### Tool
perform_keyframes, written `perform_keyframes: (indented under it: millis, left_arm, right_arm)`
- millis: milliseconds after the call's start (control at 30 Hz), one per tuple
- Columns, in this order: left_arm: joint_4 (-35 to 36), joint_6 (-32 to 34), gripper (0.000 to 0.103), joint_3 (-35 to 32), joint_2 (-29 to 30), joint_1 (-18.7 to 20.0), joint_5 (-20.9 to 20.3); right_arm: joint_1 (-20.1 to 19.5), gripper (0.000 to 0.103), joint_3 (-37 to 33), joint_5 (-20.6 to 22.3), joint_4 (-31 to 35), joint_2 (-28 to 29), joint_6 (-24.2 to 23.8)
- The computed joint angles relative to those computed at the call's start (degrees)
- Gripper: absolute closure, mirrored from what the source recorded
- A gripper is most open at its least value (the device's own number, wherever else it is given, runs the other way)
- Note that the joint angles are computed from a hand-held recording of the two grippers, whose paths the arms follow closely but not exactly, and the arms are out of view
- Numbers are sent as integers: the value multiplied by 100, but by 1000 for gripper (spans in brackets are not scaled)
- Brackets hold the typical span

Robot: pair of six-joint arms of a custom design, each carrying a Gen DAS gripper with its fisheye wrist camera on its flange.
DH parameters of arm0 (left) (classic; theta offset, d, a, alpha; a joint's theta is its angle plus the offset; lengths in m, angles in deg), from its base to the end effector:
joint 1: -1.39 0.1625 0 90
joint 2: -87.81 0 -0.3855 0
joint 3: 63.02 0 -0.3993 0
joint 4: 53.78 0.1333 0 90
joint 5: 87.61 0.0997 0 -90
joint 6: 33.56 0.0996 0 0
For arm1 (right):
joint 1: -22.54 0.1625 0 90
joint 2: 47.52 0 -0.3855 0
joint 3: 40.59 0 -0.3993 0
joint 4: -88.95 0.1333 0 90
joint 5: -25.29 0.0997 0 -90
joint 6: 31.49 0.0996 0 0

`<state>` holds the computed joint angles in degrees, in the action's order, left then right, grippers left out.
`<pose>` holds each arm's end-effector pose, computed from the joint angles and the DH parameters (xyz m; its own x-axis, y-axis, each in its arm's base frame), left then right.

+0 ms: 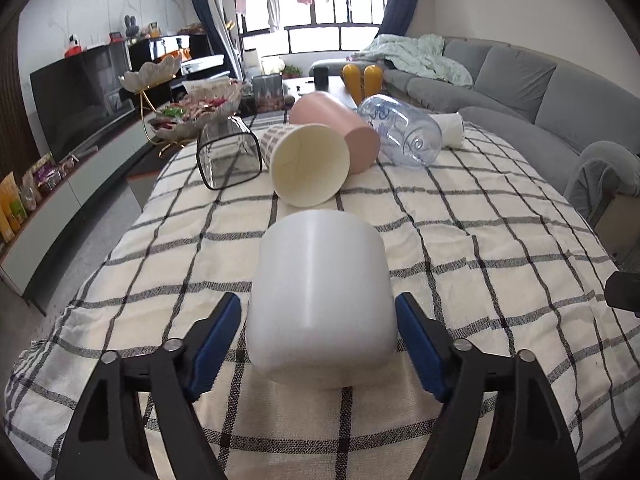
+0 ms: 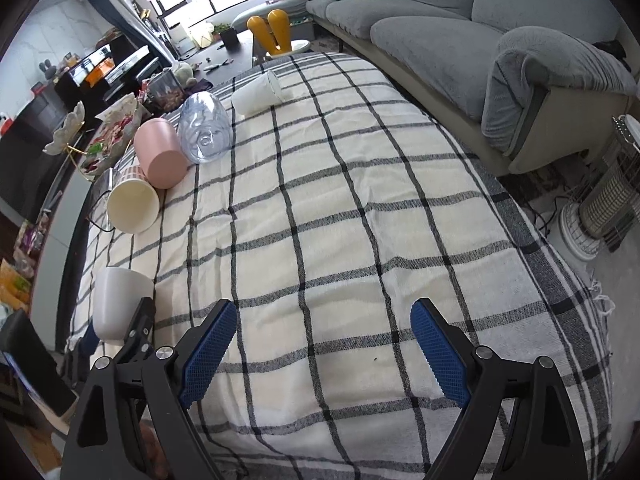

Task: Flip cup upside down
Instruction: 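Move the left gripper onto the white mug and close around it, then lift the white mug with the left gripper and rotate its rim downward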

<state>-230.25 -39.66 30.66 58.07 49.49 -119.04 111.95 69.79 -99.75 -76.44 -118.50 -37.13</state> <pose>-0.2530 -0.6088 -0.0147 -0.6686 0.0312 -0.7430 0.5489 0.6948 -0.4648 0.0703 -0.5635 0.2661 -0.8121 0.2646 0.5201 -0.0718 0.8391 -0.5391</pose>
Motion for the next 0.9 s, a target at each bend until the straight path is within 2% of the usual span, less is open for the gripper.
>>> perform_keyframes:
  millis: [33,367,500,600,667,767,900]
  left_arm:
    - [148,-83,36,-11,-23,18,-52]
    - [251,-209,36,0,-104,62,-173]
    - [891,-516,36,17,-346,59,-398]
    - [2099,-954,36,-95,-677,56,-748]
    - [2924,-1230,36,-281,-754,38,-824]
    - [4230,-1438,37,-729,-794,43,-1089]
    - [6237,-1726,37,-1698,-625,60,-1443]
  right_arm:
    - [-2,14,-3,2,15,3,13]
    - [42,14,-14,-44,-59,17,-35]
    - [116,14,-25,-43,-93,-14,-75]
    - [151,14,-95,65,144,-92,123]
    - [203,14,-200,22,399,-100,348]
    - [270,14,-375,5,706,-77,661]
    - [315,14,-604,-34,990,22,872]
